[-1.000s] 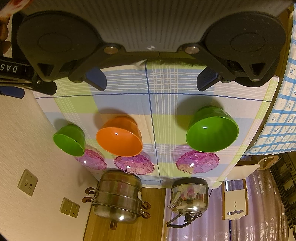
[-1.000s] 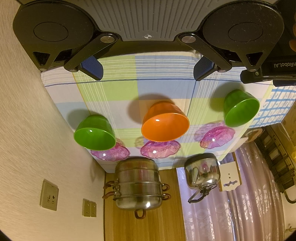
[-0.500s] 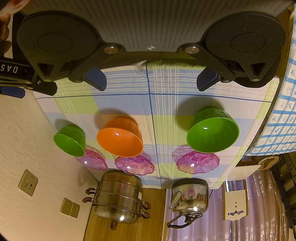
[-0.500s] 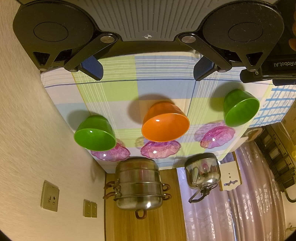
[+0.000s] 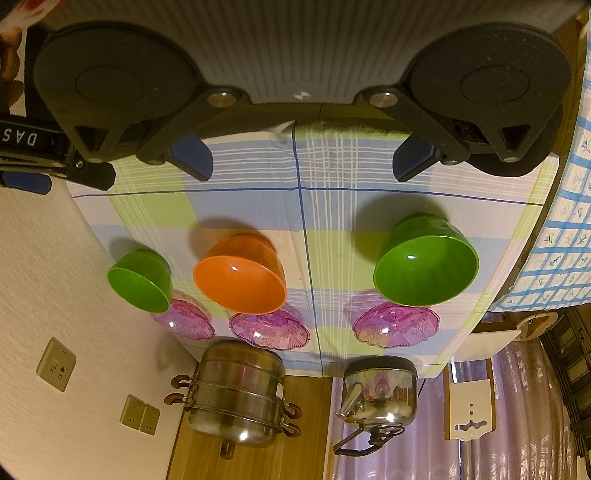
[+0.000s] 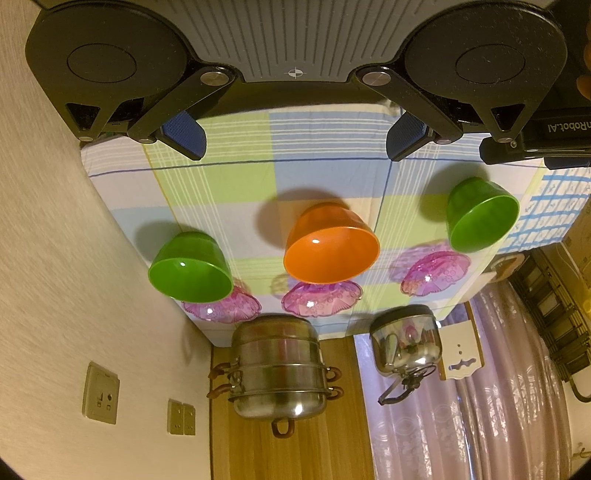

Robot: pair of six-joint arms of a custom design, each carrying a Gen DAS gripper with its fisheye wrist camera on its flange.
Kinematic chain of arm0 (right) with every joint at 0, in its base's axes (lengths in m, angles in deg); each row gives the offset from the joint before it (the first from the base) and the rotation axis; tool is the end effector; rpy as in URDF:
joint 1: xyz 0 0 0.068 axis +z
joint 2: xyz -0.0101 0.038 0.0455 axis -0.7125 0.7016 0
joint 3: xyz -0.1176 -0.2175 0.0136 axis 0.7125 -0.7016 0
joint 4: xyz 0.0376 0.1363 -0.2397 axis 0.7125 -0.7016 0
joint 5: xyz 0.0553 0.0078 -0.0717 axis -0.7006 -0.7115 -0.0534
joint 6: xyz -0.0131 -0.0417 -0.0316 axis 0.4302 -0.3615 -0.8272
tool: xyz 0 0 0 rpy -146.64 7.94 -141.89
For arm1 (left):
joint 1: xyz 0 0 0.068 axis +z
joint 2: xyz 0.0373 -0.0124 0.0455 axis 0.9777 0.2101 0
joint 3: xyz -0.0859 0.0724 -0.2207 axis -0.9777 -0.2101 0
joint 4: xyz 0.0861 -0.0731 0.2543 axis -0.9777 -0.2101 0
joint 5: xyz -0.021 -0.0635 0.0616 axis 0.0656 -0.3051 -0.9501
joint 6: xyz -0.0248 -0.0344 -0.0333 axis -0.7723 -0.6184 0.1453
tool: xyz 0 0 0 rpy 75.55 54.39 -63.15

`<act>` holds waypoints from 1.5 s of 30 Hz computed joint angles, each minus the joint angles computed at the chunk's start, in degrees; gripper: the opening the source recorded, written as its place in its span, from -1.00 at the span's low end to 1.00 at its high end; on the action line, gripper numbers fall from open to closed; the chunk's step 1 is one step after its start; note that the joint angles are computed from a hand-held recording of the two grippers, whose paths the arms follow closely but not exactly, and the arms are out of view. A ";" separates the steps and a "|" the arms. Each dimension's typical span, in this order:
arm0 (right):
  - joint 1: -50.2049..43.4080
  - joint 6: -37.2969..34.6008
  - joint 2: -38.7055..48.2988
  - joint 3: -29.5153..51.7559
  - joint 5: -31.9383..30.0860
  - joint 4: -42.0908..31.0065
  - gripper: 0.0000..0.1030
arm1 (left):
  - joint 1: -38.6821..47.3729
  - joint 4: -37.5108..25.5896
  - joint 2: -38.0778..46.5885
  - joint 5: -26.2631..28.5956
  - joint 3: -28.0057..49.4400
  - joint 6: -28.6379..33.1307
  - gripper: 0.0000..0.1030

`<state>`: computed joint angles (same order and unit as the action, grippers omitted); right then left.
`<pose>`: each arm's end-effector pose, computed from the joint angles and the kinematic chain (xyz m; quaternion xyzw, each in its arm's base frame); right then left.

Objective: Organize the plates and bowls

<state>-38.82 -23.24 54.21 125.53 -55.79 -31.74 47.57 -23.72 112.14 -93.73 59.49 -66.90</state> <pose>0.2281 0.0397 0.2755 -0.2348 0.8869 0.1507 0.3682 0.1480 -0.0649 0.2734 -0.2187 0.9025 0.0345 0.3694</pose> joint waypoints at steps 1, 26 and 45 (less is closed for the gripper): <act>0.11 0.09 0.02 0.08 0.07 -0.02 0.99 | 0.07 -0.07 -0.10 0.06 0.01 0.03 1.00; 2.51 3.80 8.93 5.17 -0.16 5.13 0.99 | 23.47 10.92 -3.27 16.41 -1.15 15.68 1.00; 15.50 13.41 37.15 34.61 0.15 10.63 0.99 | 61.85 24.75 21.31 43.39 15.83 35.83 1.00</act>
